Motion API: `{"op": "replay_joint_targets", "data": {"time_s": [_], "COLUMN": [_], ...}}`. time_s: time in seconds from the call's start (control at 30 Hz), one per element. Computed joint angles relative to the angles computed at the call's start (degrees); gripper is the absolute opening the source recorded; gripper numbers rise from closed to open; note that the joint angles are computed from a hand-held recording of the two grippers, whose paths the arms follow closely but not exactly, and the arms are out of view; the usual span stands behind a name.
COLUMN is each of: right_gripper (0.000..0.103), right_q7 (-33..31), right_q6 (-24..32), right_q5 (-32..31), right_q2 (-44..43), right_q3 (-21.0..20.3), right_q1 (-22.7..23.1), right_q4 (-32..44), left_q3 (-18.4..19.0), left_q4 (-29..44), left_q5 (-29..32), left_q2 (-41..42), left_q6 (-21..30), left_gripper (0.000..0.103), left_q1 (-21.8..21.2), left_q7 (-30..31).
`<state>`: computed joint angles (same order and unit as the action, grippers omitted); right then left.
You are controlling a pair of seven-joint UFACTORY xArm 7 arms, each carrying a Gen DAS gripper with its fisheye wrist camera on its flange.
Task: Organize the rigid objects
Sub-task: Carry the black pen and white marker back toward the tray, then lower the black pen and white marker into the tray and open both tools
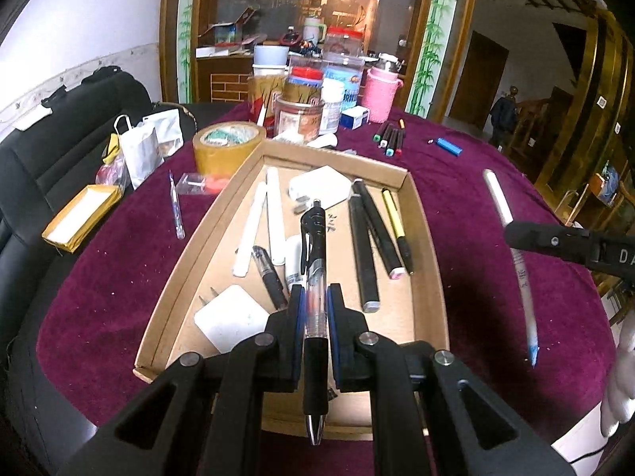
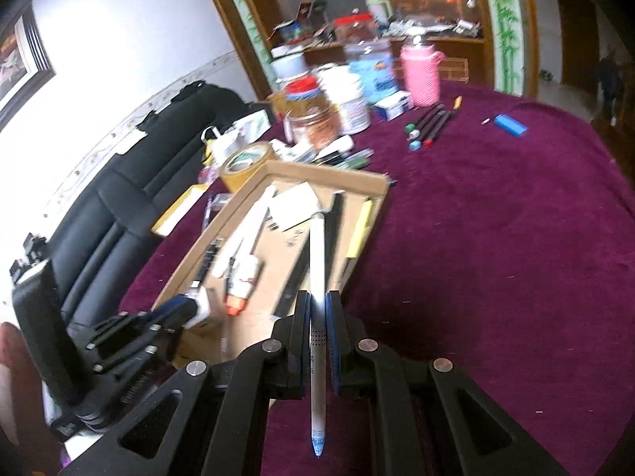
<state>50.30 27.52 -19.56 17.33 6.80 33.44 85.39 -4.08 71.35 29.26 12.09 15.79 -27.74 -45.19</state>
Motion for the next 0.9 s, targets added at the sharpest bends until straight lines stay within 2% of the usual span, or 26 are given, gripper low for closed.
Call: {"op": "replay_joint_targets", "data": {"time_s": [0.23,0.53,0.67,0.9], "right_gripper": [0.009,0.009,0.009,0.009], "right_q7": [-5.9,-10.0,-11.3,-12.9], "right_q6": [3.5,11.2,13.4,16.9], "right_q5": [6.3,9.3,11.1,14.2], "right_q2": [9.6,20.7,24.3,29.7], "right_q3": [1.4,-1.3,-1.4,-1.4], "right_q1": [-0.1,2.4,2.4,2.4], "right_q4": [11.6,27.8,32.5,39.4], "left_q3": [-0.2,1.1,1.3,3.8], "left_q4": [1.7,3.6,4.2,5.5], "left_q5": [-3.8,-6.2,-7.6,-5.4], "left_q2": [3.0,5.6,6.6,7.9], "left_q6": [0.5,0.4,0.2,-0.2], "left_gripper": [0.011,0.011,0.011,0.011], "left_q1": [1.1,0.8,0.9,-1.2], "left_q7": [3.3,5.8,6.9,4.9]}}
